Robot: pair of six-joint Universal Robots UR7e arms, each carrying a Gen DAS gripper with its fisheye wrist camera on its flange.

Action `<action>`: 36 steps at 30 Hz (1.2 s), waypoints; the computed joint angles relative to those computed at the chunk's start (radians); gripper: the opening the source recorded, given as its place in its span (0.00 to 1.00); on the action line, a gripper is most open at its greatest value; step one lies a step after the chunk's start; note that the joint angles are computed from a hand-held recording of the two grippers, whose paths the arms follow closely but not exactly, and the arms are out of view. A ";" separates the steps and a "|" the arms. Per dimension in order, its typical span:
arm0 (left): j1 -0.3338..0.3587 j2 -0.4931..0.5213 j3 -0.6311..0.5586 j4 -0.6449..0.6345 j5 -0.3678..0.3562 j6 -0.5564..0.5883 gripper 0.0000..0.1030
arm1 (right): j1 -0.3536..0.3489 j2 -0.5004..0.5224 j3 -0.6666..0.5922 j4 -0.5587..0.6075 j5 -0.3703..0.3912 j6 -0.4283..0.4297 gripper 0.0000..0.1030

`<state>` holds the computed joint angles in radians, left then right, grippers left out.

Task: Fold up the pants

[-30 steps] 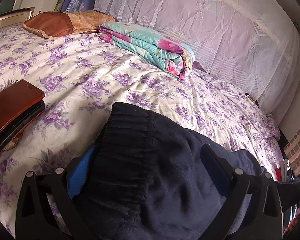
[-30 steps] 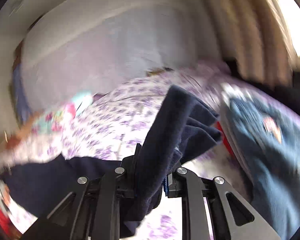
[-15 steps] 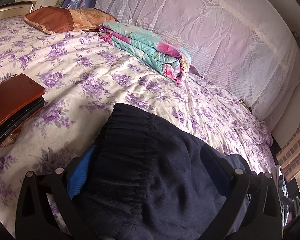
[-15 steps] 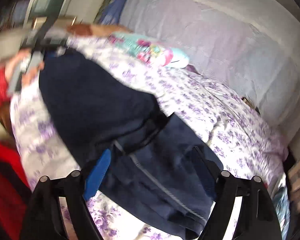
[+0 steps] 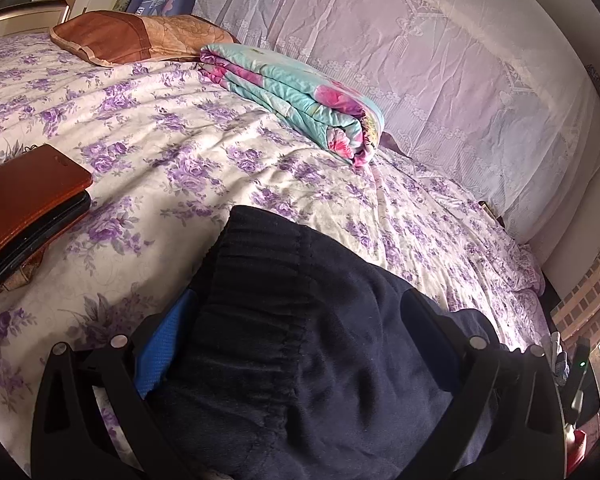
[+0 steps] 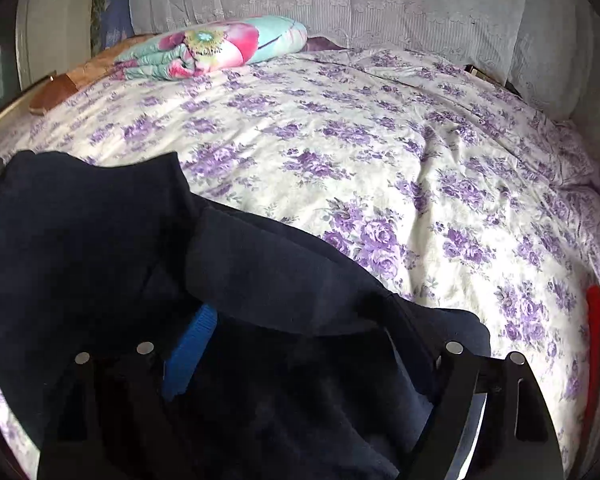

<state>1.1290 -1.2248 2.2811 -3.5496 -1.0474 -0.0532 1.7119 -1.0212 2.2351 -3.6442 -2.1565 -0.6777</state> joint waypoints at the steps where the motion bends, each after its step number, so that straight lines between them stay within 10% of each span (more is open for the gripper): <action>1: 0.000 0.001 0.000 0.001 0.002 0.000 0.96 | -0.006 -0.039 0.046 -0.027 0.050 0.012 0.83; 6: 0.000 0.001 -0.001 0.000 0.003 -0.001 0.96 | -0.006 -0.142 0.234 -0.161 0.139 -0.006 0.85; 9: 0.000 0.003 -0.003 0.002 0.007 -0.003 0.96 | -0.035 -0.096 0.244 -0.113 0.069 -0.043 0.88; 13: -0.003 0.003 -0.007 0.018 0.024 -0.001 0.96 | -0.077 -0.213 0.260 0.010 0.185 0.083 0.90; 17: 0.010 -0.041 0.013 0.043 -0.036 -0.029 0.96 | -0.064 -0.208 0.302 -0.226 0.273 -0.001 0.97; 20: 0.002 -0.116 0.068 0.062 -0.066 -0.086 0.96 | -0.039 -0.150 0.261 -0.361 0.200 -0.061 0.97; 26: -0.019 -0.236 0.139 0.235 0.010 -0.208 0.95 | -0.078 -0.051 0.143 -0.119 0.081 -0.077 0.97; 32: -0.031 -0.190 0.114 0.292 -0.018 -0.194 0.95 | -0.109 -0.114 0.166 -0.051 0.164 -0.013 0.97; 36: -0.082 -0.084 0.080 0.272 0.135 -0.144 0.95 | -0.105 -0.103 0.165 -0.067 0.157 -0.018 0.97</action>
<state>1.0471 -1.3092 2.3612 -3.2772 -0.9119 -0.1968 1.6073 -1.1239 2.4002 -3.7114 -1.9992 -0.6962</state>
